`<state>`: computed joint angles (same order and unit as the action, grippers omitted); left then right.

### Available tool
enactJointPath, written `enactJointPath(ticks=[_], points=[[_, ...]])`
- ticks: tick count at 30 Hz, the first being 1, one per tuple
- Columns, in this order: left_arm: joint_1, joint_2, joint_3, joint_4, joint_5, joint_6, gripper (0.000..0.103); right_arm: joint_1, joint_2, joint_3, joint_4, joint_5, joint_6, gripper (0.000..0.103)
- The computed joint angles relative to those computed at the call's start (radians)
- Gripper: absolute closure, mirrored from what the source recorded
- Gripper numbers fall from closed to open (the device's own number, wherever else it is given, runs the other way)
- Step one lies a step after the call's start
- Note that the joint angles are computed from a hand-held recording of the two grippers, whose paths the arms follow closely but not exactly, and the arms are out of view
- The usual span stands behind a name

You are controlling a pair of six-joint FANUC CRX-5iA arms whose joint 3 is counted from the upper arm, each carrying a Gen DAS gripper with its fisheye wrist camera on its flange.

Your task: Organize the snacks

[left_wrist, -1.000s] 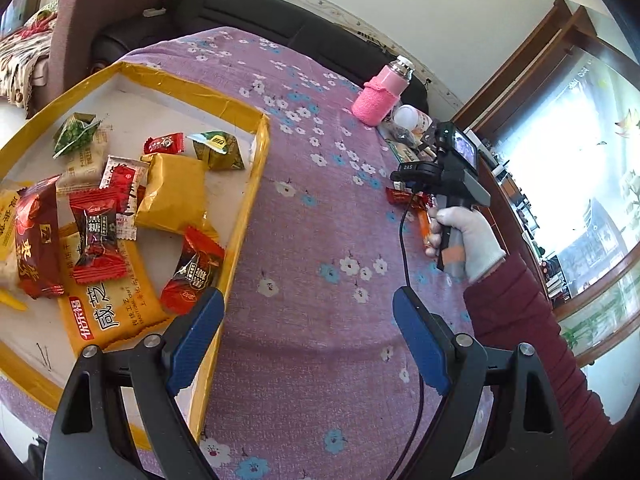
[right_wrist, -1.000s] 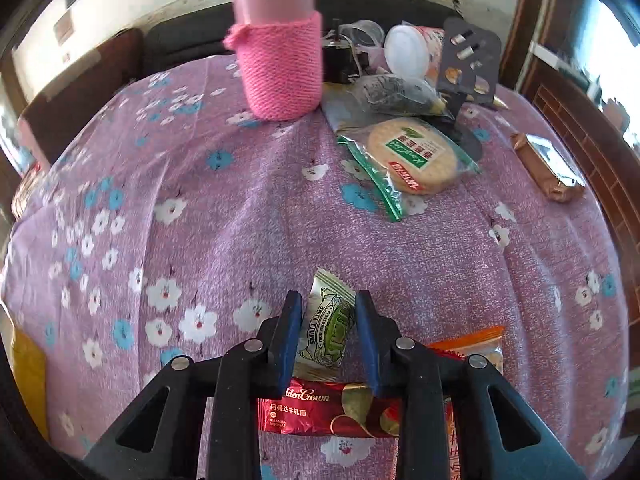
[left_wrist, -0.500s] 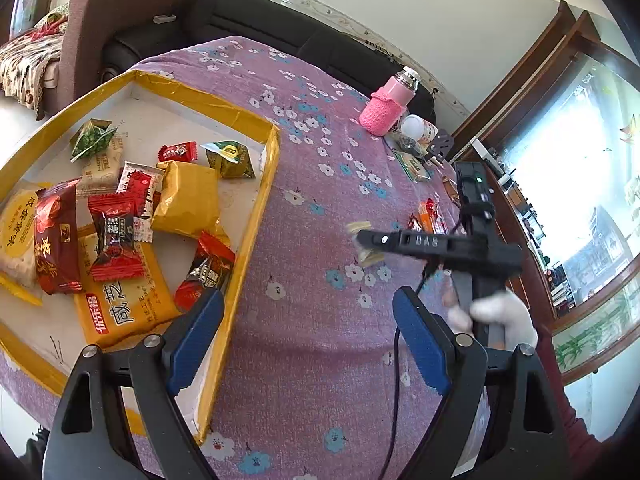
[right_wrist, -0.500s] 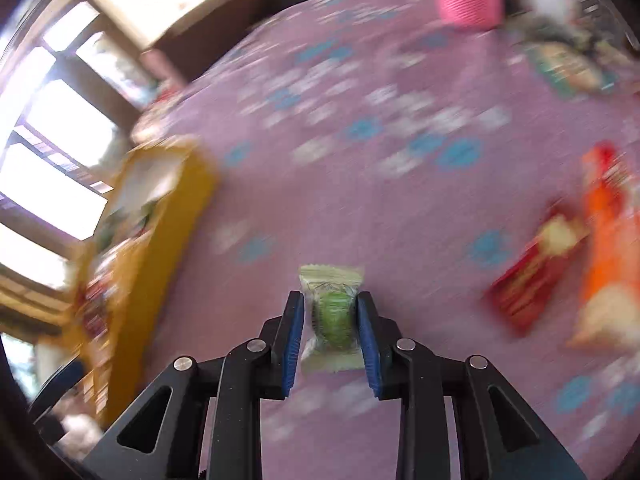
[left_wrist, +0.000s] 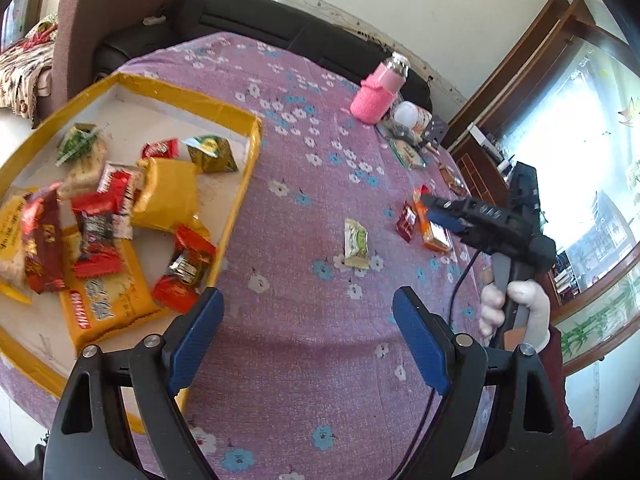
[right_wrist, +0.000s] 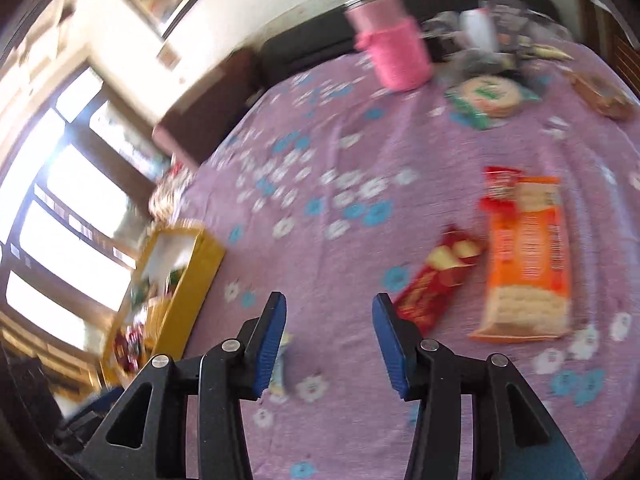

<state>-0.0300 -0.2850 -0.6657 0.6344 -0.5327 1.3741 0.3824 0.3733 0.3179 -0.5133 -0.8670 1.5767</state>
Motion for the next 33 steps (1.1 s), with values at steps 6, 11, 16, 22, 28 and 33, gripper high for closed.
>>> enactJointPath(ticks=[6,11,16,22,28,33], points=[[-0.065,0.07,-0.007,0.149,0.017,-0.151,0.016,-0.052,-0.062,-0.087,0.043,0.112,-0.083,0.055],[-0.08,0.093,-0.009,0.191,0.008,-0.202,0.016,-0.034,-0.033,-0.083,0.234,0.173,-0.245,0.055],[-0.062,0.069,-0.032,0.204,0.028,-0.2,0.016,0.02,0.078,-0.017,0.49,0.183,-0.436,0.055],[-0.04,0.071,-0.04,0.209,0.04,-0.201,0.016,0.08,0.024,-0.149,0.617,0.274,-0.517,0.056],[-0.063,0.096,-0.016,0.172,0.032,-0.187,0.016,0.121,0.053,-0.124,0.573,0.196,-0.479,0.057],[-0.062,0.108,0.027,0.068,0.026,-0.109,0.016,0.154,0.066,-0.187,0.738,0.239,-0.684,0.055]])
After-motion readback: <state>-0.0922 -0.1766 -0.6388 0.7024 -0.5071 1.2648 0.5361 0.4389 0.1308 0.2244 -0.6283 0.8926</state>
